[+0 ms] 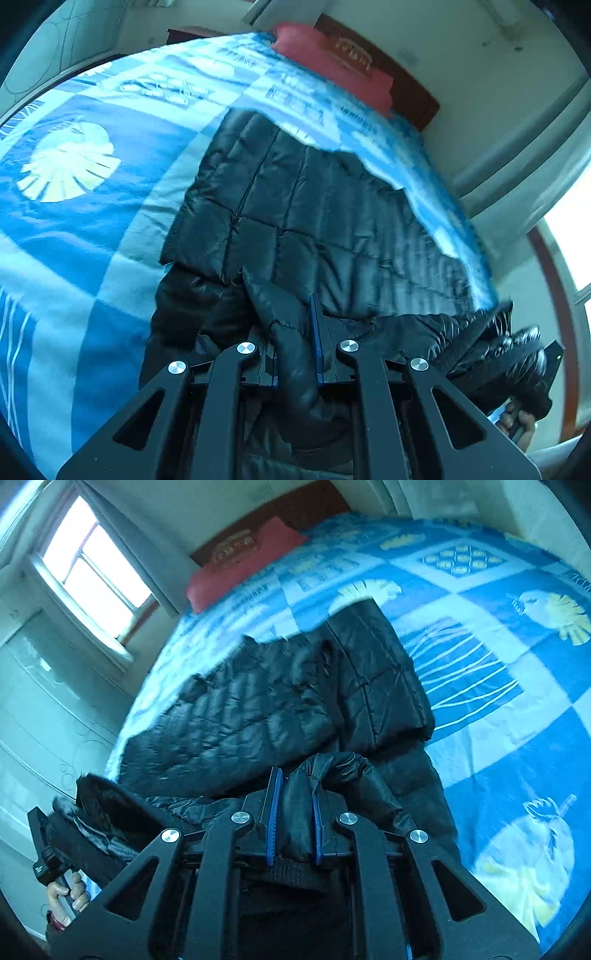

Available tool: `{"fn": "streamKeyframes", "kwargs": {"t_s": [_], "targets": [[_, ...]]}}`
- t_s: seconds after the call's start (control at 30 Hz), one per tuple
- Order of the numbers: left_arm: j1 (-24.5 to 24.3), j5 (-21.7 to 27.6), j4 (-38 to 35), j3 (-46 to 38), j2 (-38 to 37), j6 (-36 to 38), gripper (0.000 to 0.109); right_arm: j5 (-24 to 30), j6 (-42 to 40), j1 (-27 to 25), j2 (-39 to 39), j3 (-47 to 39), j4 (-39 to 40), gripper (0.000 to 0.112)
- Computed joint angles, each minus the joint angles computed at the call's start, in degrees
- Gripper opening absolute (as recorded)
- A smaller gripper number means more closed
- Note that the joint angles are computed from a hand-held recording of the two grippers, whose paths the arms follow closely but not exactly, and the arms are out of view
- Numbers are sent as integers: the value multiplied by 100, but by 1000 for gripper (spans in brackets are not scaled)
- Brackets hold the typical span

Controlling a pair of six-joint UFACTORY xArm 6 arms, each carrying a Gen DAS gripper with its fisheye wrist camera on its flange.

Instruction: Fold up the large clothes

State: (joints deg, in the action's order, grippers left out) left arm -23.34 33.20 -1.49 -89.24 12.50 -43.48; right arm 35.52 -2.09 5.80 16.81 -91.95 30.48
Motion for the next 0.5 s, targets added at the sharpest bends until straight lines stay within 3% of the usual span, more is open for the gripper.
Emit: {"fn": "streamKeyframes", "kwargs": {"t_s": [0.17, 0.37, 0.5], "targets": [[30, 108, -10, -259, 307, 152, 14, 87, 324, 36, 442, -360, -354, 15], [23, 65, 89, -351, 133, 162, 14, -92, 212, 11, 307, -332, -190, 15], [94, 68, -7, -741, 320, 235, 17, 72, 325, -57, 649, -887, -132, 16]]}}
